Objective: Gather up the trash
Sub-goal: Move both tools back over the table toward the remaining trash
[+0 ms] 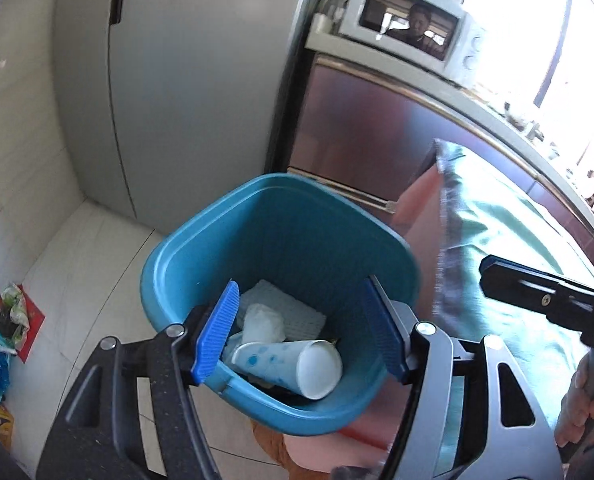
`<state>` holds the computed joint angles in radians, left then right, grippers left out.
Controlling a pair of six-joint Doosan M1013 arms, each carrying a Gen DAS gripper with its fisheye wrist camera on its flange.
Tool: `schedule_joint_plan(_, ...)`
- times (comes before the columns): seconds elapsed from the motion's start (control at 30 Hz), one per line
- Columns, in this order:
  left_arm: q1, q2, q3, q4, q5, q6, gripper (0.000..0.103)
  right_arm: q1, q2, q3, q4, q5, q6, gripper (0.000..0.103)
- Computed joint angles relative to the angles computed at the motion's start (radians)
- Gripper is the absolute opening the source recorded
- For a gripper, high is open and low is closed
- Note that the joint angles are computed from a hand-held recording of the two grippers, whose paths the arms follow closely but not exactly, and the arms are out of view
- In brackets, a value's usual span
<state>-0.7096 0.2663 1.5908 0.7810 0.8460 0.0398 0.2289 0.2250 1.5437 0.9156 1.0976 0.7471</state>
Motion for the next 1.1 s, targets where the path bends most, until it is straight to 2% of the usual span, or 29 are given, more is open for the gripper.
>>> schedule_joint_plan(0.3,-0.056,0.005,-0.039,0.09,-0.073,0.035,0.069,-0.067,-0.077,0.07,0.046,-0.04,-0.095,0.037)
schedule_joint_plan(0.47,-0.079,0.033,-0.09,0.057,-0.145,0.147,0.07,-0.128,-0.114,0.112,0.06,-0.061,-0.105,0.038)
schedule_joint_plan(0.67,-0.094,0.09,-0.174,-0.061,-0.213,0.316,0.07,-0.194,-0.154,0.158,0.05,-0.116,-0.089,0.038)
schedule_joint_plan(0.77,-0.101,0.126,-0.227,-0.14,-0.238,0.42,0.07,-0.233,-0.174,0.183,0.044,-0.149,-0.076,0.045)
schedule_joint_plan(0.83,-0.111,0.146,-0.257,-0.189,-0.248,0.484,0.07,-0.264,-0.186,0.197,0.044,-0.167,-0.063,0.045)
schedule_joint_plan(1.1,-0.13,0.255,-0.424,-0.403,-0.223,0.782,0.071,-0.378,-0.212,0.24,0.039,-0.261,0.007,0.046)
